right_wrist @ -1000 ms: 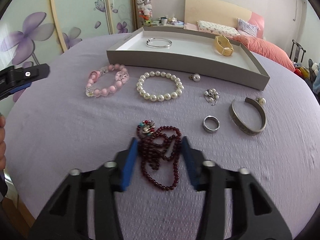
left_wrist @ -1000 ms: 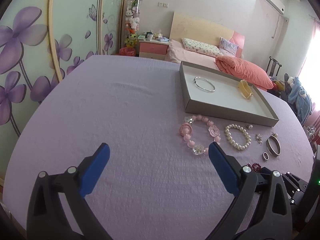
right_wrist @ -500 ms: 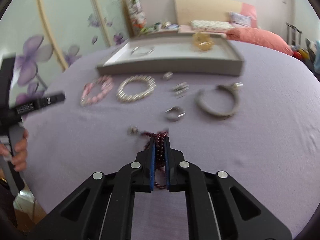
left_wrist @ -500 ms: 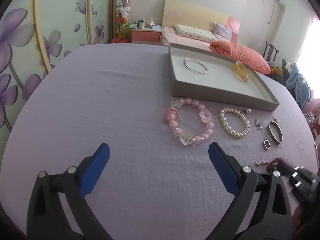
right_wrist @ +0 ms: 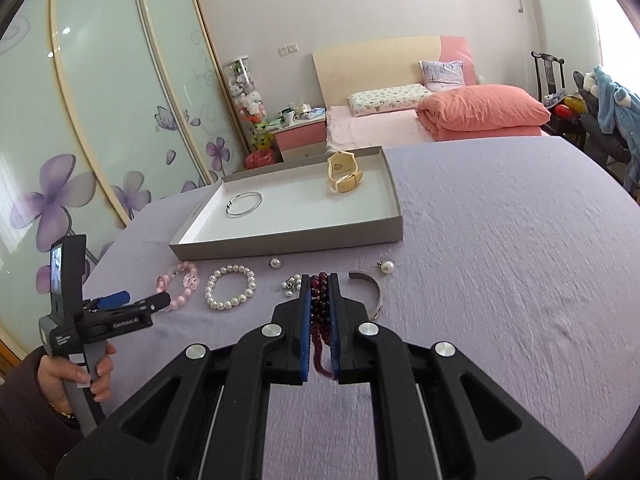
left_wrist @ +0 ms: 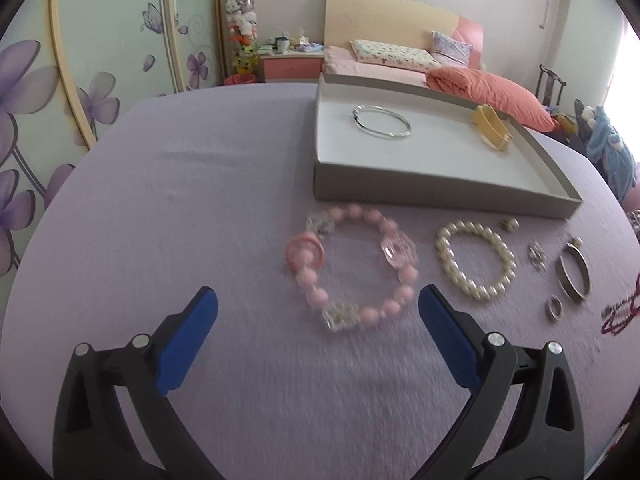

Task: Organize jewelry
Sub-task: 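Grasp the pink beaded bracelet with the left tool while the right tool holds the necklace, then carry necklace and pink bracelet into the tray while both tools open to release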

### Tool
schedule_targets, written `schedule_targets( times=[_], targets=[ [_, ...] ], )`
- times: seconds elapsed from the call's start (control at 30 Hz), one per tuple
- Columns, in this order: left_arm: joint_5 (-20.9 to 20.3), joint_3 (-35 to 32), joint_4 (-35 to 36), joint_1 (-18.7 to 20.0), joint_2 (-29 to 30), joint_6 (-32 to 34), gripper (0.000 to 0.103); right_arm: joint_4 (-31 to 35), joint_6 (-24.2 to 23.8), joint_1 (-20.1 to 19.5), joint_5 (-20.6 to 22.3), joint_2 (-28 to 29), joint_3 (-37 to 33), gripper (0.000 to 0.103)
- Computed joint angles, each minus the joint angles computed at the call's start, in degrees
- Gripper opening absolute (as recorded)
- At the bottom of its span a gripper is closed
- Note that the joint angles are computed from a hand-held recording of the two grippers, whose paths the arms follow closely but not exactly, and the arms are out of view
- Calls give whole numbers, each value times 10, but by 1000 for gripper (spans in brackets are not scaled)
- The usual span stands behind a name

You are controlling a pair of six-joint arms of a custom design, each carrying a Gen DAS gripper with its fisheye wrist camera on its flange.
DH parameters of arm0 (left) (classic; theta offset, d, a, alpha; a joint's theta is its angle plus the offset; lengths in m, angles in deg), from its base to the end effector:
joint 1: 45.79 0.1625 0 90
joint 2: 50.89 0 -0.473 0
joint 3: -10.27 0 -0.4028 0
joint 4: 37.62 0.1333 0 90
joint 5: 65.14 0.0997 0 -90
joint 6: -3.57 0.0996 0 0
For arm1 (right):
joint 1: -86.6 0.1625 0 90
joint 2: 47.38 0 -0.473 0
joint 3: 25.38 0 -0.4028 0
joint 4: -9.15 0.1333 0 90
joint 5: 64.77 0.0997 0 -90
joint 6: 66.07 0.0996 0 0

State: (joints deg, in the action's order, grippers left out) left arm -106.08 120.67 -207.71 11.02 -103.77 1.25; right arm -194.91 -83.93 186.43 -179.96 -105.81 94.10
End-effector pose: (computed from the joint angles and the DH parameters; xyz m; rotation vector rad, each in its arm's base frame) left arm -0.1643 -0.6321 0.1779 0.4155 2.3019 -0.7669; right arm 0.1877 -0.5506 0.2384 0.3158 -2.4032 1.1607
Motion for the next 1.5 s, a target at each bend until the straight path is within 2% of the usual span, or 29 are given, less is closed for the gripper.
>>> schedule_targets(
  times=[0.03, 0.1, 0.2, 0.33, 0.43, 0.47, 0.67, 1.1, 1.5],
  targets=[
    [2, -6, 0, 2, 3, -1, 95, 4, 2, -2, 4, 0, -1, 8],
    [-4, -18, 15, 9, 6, -10, 81, 12, 3, -7, 12, -1, -2, 8],
    [-9, -34, 42, 18, 11, -23, 69, 20, 3, -11, 21, -1, -3, 8],
    [20, -39, 16, 15, 28, 14, 61, 31, 7, -13, 28, 0, -7, 8],
    [18, -45, 12, 16, 31, 22, 41, 34, 8, -13, 32, 0, -8, 8],
    [19, -45, 9, 16, 31, 25, 23, 35, 7, -12, 32, 0, -8, 8],
    [3, -35, 9, 15, 22, 32, 23, 36, 3, -9, 36, 1, -10, 8],
    [-70, 3, -75, -23, -34, 82, 23, 32, -9, 0, 37, 1, -20, 8],
    [-99, 3, -85, -42, -51, 88, 23, 41, -16, 4, 39, 7, -42, 8]
  ],
)
